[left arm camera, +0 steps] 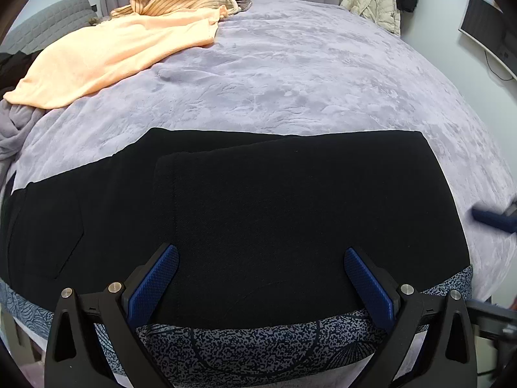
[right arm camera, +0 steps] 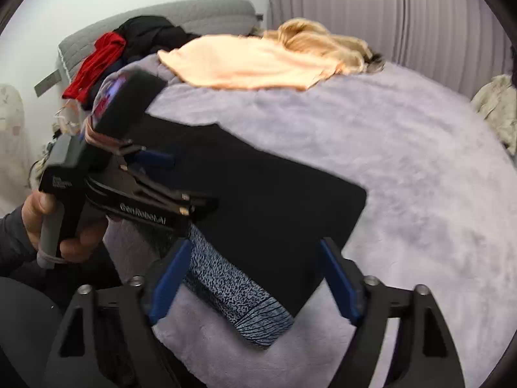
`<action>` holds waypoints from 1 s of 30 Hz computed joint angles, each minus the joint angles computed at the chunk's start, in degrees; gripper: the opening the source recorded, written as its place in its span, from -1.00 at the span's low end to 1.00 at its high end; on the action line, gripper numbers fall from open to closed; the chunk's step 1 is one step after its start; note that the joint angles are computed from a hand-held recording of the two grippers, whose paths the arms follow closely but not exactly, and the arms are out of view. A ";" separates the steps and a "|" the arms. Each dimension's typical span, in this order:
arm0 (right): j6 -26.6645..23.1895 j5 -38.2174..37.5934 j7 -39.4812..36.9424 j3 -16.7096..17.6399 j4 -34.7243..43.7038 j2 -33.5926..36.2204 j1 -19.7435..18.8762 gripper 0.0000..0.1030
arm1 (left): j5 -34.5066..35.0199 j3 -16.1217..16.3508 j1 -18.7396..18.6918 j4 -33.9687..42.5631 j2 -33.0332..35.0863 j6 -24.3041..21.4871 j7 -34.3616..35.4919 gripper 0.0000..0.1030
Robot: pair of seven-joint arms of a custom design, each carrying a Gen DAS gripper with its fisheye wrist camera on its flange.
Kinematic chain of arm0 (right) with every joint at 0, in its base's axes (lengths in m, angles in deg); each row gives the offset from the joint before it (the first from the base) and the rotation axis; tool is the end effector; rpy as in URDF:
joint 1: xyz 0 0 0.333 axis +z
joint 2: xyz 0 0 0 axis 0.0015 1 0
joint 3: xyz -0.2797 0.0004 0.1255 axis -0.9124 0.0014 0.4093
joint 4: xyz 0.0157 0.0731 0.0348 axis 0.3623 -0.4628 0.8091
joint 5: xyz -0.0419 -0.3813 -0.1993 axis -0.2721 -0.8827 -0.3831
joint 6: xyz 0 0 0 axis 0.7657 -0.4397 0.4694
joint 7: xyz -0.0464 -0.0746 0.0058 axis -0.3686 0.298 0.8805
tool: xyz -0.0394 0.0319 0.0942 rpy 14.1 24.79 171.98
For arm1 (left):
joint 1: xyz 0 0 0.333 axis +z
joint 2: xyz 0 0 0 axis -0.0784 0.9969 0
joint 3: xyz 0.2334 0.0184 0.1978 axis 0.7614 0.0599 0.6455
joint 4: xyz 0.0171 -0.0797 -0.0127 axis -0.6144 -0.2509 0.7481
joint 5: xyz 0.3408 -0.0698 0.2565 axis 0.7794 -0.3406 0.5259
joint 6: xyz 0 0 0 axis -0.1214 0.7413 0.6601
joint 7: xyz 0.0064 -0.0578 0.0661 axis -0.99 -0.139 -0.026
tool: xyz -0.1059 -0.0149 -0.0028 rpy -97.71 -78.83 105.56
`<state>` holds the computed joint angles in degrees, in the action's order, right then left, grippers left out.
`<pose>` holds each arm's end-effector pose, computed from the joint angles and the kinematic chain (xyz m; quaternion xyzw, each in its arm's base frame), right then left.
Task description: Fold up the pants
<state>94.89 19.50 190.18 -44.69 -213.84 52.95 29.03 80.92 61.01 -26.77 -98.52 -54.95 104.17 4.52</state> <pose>0.3783 0.4221 0.5019 -0.7987 0.4979 -0.1373 0.3086 0.4570 -0.3864 0.4693 -0.5790 0.7708 -0.2287 0.1354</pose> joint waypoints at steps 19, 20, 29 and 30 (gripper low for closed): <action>-2.56 27.33 -35.97 -6.65 8.62 7.52 0.99 0.41 | 0.89 0.10 0.08 -0.14 -0.31 -0.72 -0.10 1.00; -3.27 23.53 -32.92 -6.19 9.58 8.61 0.40 0.41 | 1.87 -0.11 0.17 0.14 -0.05 -1.03 -0.86 1.00; -6.00 -6.08 -15.25 -6.67 15.90 17.59 2.85 0.55 | 5.42 -0.43 -0.10 1.55 1.22 -2.94 -3.20 1.00; -5.27 -5.36 -14.92 -6.93 15.36 17.34 3.01 0.55 | 4.96 -0.31 -0.09 1.28 1.00 -2.66 -3.01 1.00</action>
